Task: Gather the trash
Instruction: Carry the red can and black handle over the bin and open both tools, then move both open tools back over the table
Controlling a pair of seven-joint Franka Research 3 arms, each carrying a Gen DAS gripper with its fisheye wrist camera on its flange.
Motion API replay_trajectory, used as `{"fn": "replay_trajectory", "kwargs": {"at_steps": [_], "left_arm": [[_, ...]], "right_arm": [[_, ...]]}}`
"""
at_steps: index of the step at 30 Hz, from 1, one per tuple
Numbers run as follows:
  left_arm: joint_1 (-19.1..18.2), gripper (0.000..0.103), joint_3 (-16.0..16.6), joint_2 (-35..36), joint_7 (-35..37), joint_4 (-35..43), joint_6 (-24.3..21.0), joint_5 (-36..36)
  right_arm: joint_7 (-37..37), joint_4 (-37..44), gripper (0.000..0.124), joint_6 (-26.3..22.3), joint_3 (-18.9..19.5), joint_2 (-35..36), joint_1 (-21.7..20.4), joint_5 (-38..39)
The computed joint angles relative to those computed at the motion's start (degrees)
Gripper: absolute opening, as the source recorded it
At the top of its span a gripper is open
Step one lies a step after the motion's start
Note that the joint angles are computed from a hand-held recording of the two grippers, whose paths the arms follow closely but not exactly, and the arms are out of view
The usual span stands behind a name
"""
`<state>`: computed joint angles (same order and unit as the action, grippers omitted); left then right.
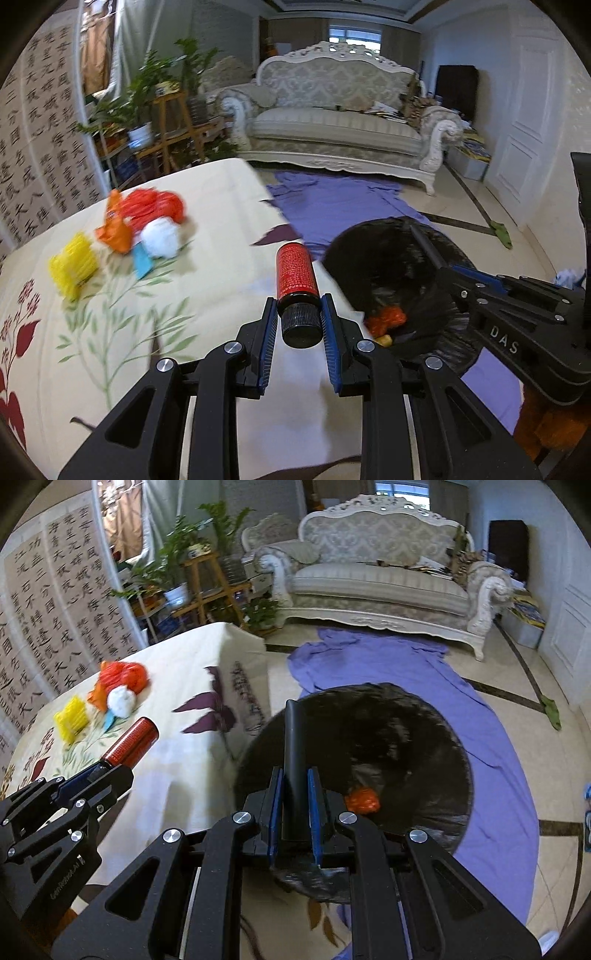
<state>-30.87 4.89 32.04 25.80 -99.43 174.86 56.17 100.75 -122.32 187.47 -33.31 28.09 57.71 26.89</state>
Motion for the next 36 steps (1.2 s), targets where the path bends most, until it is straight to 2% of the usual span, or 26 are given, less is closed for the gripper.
{"fn": "replay_trajectory", "kwargs": {"at_steps": [6,16,18,19,21,24,26,28,31,34,36], "left_arm": [[1.3,0.025,-3.5,4.0,6.6,5.5,-2.6,-4.5],[1.1,0.025,-5.5,10.2,16.0,14.2,-6.2,-12.2],[1.5,0.025,-6.4,11.4,18.6,15.9,-7.4,-14.1],[1.2,0.025,-6.1,11.6,18.9,16.1,-7.6,-14.6],[0.9,0.027,-5.8,12.2,19.7,16.8,-8.2,-15.6],[0.5,0.041,-5.0,12.0,19.5,16.4,-8.2,-16.4],[0.0,0.047,-4.0,11.5,18.4,15.6,-7.5,-16.4],[-1.0,0.059,-2.6,11.0,16.6,15.0,-7.4,-15.8],[-1.5,0.063,-0.7,9.5,13.4,13.0,-6.8,-14.2],[-2.1,0.069,1.4,7.7,9.3,10.8,-6.7,-11.9],[-2.6,0.069,3.2,6.2,5.5,8.8,-6.6,-9.6]], "right_arm": [[-0.3,-0.8,0.013,0.9,0.6,0.1,-2.0,1.1],[-0.9,1.4,0.014,0.0,0.7,2.3,-4.4,2.0],[0.0,2.0,0.018,-0.2,-0.5,3.3,-3.7,1.9],[0.4,2.2,0.027,-0.4,-0.9,3.6,-3.5,1.8],[1.0,2.3,0.03,-0.2,-0.1,3.8,-4.6,1.5],[2.1,2.5,0.041,-0.6,-1.2,4.6,-3.8,1.5],[3.0,2.4,0.048,-0.6,-2.8,5.2,-2.4,1.5],[3.7,2.3,0.059,-0.4,-4.4,5.7,-0.8,1.6],[4.1,2.5,0.073,-0.2,-5.3,6.1,0.2,1.7],[3.4,3.4,0.077,0.3,-3.9,5.9,-0.7,1.4],[2.9,4.1,0.08,1.0,-3.0,5.9,-1.0,1.5]]}}
